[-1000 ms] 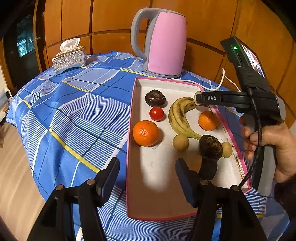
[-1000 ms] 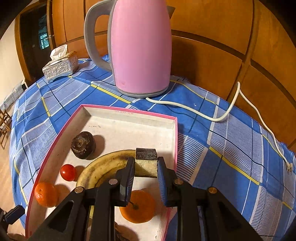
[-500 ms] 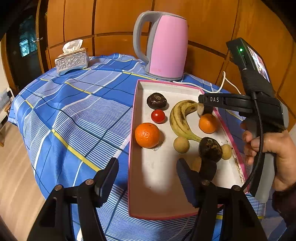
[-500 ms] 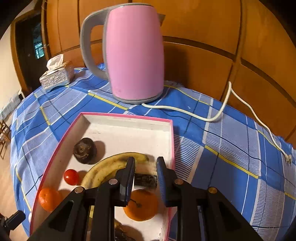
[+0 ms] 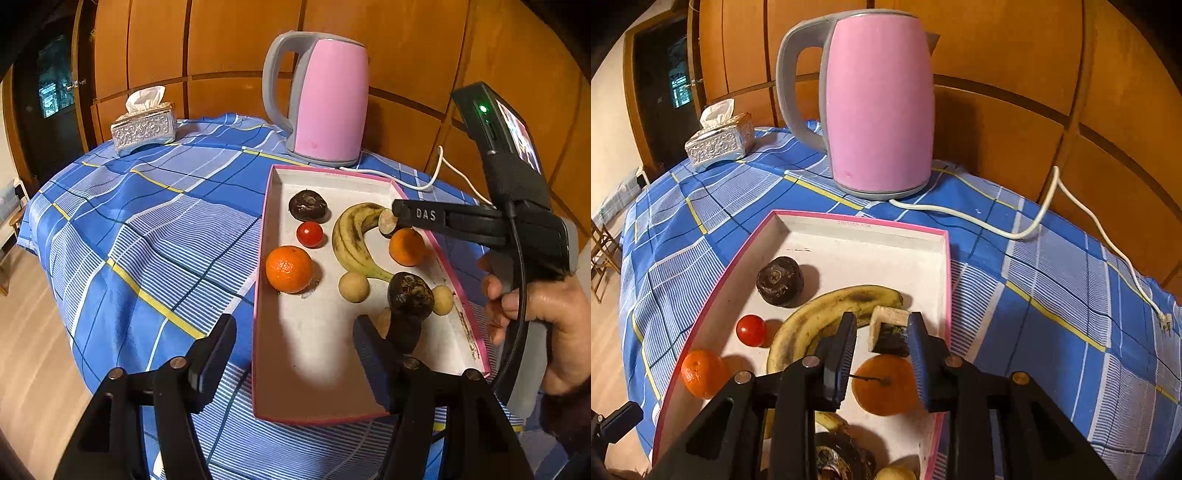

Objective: Organize fruits

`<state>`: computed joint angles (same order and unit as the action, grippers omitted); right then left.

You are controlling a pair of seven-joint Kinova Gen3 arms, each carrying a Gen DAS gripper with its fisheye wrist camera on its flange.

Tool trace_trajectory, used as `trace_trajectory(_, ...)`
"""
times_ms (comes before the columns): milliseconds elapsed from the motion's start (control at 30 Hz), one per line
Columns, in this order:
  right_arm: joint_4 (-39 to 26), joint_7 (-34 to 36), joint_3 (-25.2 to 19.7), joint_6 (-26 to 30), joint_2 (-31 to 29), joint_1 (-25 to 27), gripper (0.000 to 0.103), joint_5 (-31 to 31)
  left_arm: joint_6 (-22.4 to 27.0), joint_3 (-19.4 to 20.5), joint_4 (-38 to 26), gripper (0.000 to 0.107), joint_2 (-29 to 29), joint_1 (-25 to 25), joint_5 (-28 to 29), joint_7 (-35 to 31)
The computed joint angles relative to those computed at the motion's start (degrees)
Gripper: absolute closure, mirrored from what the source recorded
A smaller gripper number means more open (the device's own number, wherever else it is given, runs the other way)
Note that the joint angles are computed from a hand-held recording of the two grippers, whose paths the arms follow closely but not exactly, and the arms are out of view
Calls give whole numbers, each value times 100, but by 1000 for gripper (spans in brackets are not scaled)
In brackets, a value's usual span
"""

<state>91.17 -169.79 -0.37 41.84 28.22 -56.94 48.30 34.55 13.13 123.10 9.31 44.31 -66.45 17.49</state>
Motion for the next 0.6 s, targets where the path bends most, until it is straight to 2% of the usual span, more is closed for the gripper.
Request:
trace_trajectory(133, 228, -648, 122, 130, -111, -245, 74, 276, 58, 25, 27, 41, -27, 47, -117, 161)
trace_trajectory(267, 524, -1398, 64, 344, -278, -405, 74, 664, 108, 76, 40, 40, -38, 81, -191, 276)
trace_trajectory(500, 928, -2511, -225, 1240, -497, -690, 72, 1230, 144, 117, -68, 38, 48, 133, -275, 343)
trace_trajectory(600, 1152, -3029, -393, 1580, -606, -711, 72, 1249, 205, 124, -118, 38, 88, 248, -408, 454)
